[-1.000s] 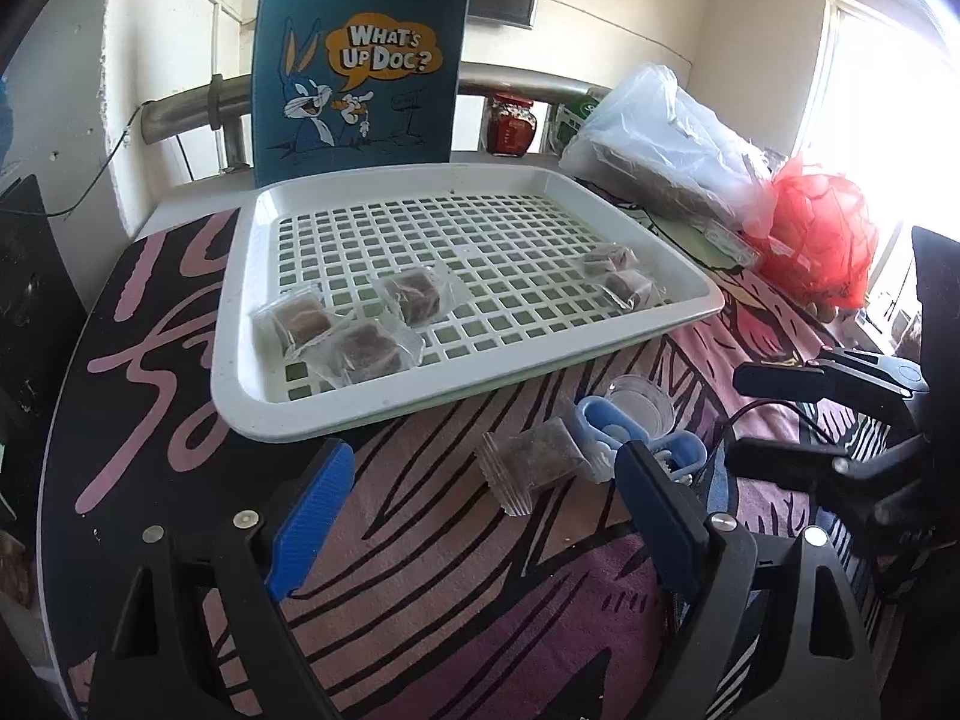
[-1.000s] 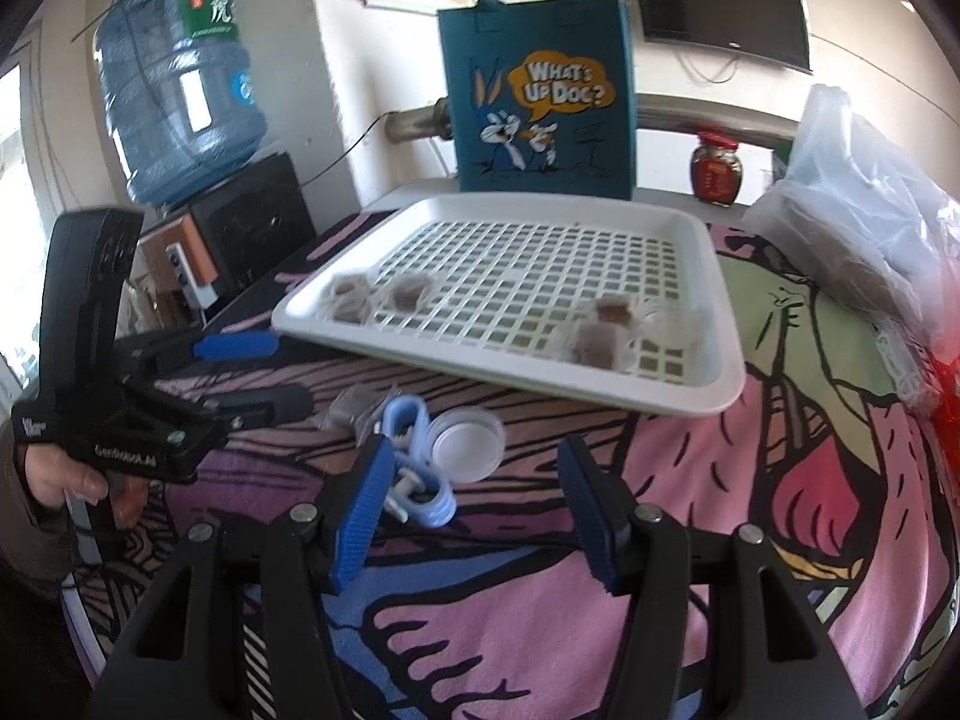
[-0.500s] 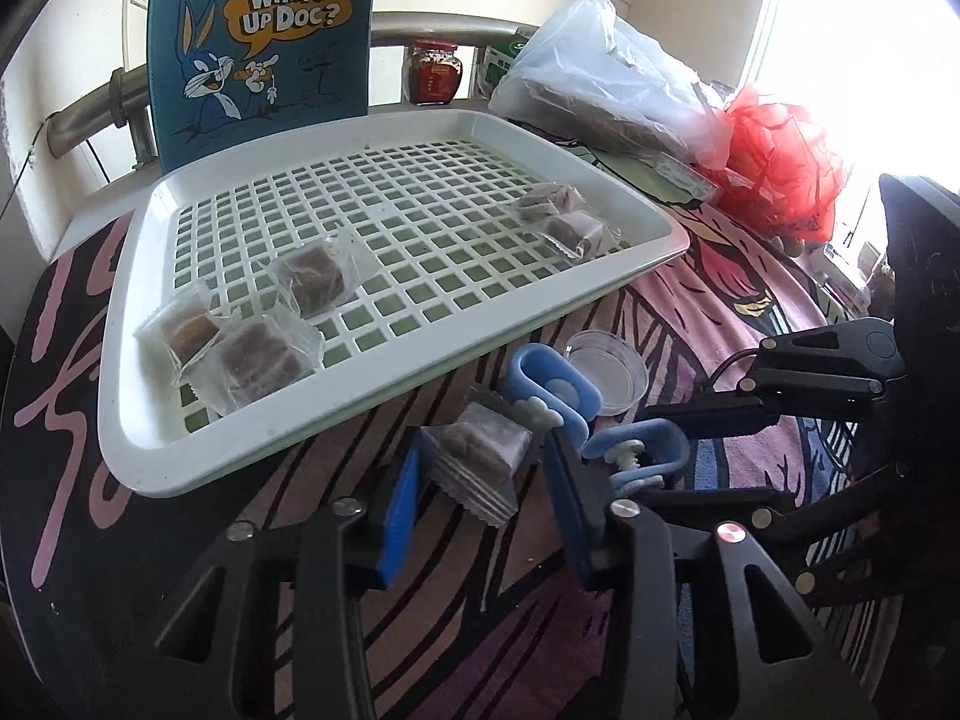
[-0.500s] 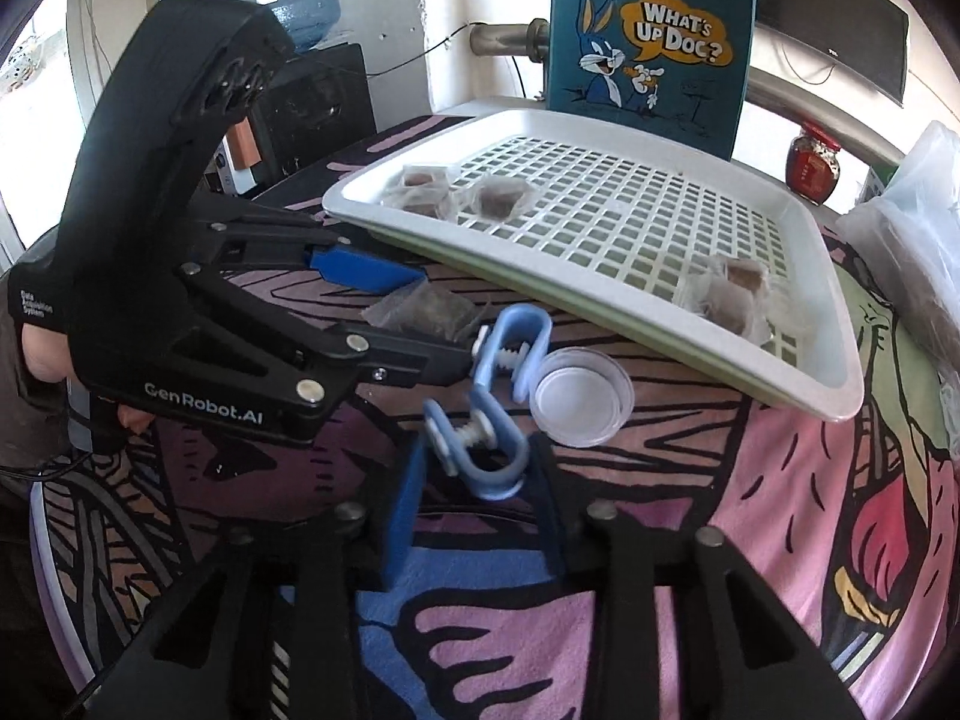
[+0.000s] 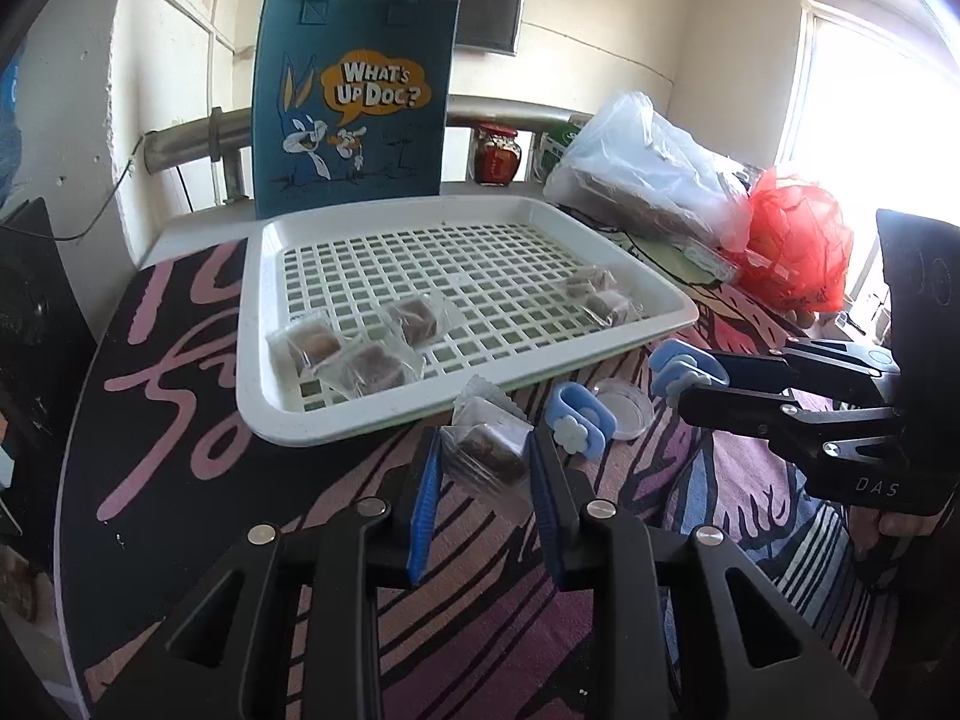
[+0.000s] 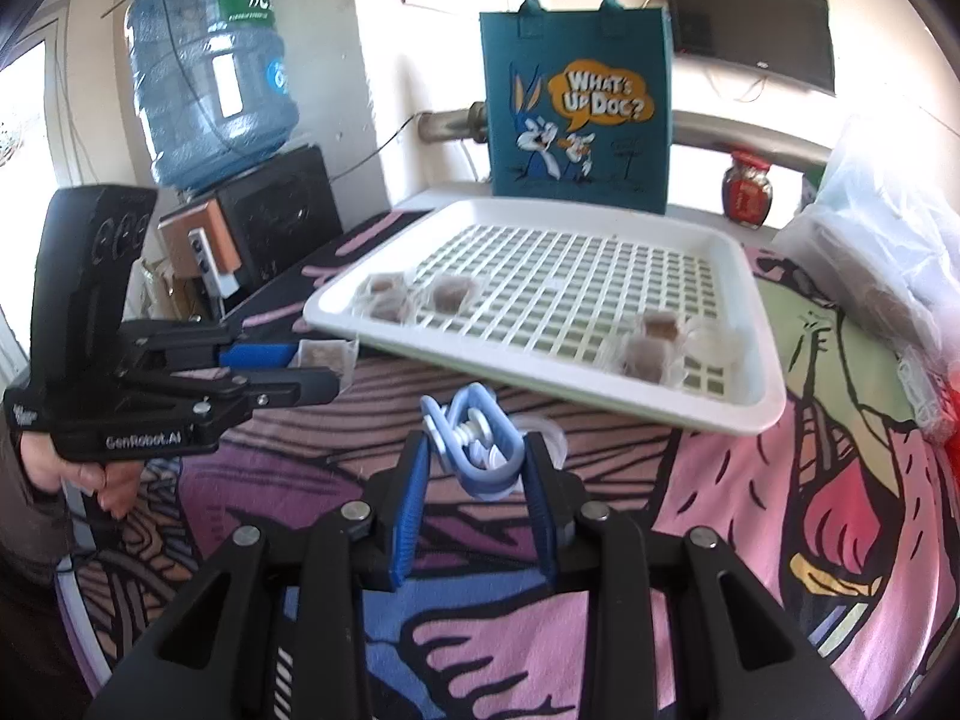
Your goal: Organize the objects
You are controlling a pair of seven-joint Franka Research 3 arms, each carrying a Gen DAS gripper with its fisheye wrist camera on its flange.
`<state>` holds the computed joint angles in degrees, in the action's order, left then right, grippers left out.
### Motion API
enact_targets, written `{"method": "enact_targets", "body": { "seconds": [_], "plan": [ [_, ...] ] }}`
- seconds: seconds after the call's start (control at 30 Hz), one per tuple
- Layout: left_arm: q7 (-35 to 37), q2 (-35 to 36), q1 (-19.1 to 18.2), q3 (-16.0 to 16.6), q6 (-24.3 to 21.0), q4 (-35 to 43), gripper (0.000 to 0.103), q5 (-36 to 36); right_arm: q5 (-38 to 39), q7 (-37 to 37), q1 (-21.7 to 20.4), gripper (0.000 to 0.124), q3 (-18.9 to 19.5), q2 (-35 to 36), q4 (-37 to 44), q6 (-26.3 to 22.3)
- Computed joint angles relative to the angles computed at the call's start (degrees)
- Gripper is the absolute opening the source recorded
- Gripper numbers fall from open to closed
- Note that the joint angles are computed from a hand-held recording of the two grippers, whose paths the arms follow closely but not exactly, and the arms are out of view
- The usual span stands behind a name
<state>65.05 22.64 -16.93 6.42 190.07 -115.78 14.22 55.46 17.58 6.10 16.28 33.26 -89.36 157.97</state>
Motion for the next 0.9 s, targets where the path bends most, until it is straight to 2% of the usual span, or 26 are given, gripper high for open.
{"method": "enact_targets", "body": {
  "seconds": [0.03, 0.07, 0.1, 0.13, 0.2, 0.3, 0.37, 0.47, 0.9],
  "plan": [
    [-0.3, 0.2, -0.8, 1.0, 0.8, -0.1, 0.027, -0.5, 0.6, -0.2, 0.0, 0.030, 0.4, 0.2, 0.3, 0.8],
    [-0.4, 0.4, -2.7, 3.1, 1.5, -0.2, 0.027, -1.5, 1.2, -0.5, 0.0, 0.030, 0.7, 0.5, 0.6, 1.6],
    [-0.2, 0.7, -5.9, 6.5, 2.1, -0.4, 0.027, -3.1, 1.6, -0.5, 0.2, 0.030, 0.9, 0.8, 1.0, 2.5],
    [0.1, 0.8, -7.4, 8.1, 2.6, -0.8, 0.027, -4.3, 2.3, -1.2, 0.1, 0.030, 1.3, 1.0, 1.0, 3.8],
    [0.9, 0.7, -6.8, 7.4, 3.0, -1.0, 0.027, -5.5, 4.5, -4.0, -0.7, 0.030, 3.0, 1.1, 0.9, 6.7],
    [3.1, 0.7, -8.4, 8.5, 3.6, -1.3, 0.027, -7.6, 6.1, -5.8, -1.0, 0.030, 3.9, 1.9, 1.4, 9.2],
    [4.9, 0.8, -10.6, 10.2, 3.8, -1.4, 0.027, -9.4, 5.1, -4.1, -0.9, 0.030, 3.3, 2.3, 2.0, 8.3],
    [7.5, 0.9, -12.5, 11.5, 4.6, -1.7, 0.027, -12.0, 7.2, -6.2, -2.4, 0.030, 5.0, 2.4, 2.0, 8.4],
    [13.8, 0.8, -12.7, 10.4, 5.5, -2.2, 0.028, -19.6, 11.3, -9.9, -2.1, 0.030, 4.6, 1.9, 1.8, 8.2]
  ]
}}
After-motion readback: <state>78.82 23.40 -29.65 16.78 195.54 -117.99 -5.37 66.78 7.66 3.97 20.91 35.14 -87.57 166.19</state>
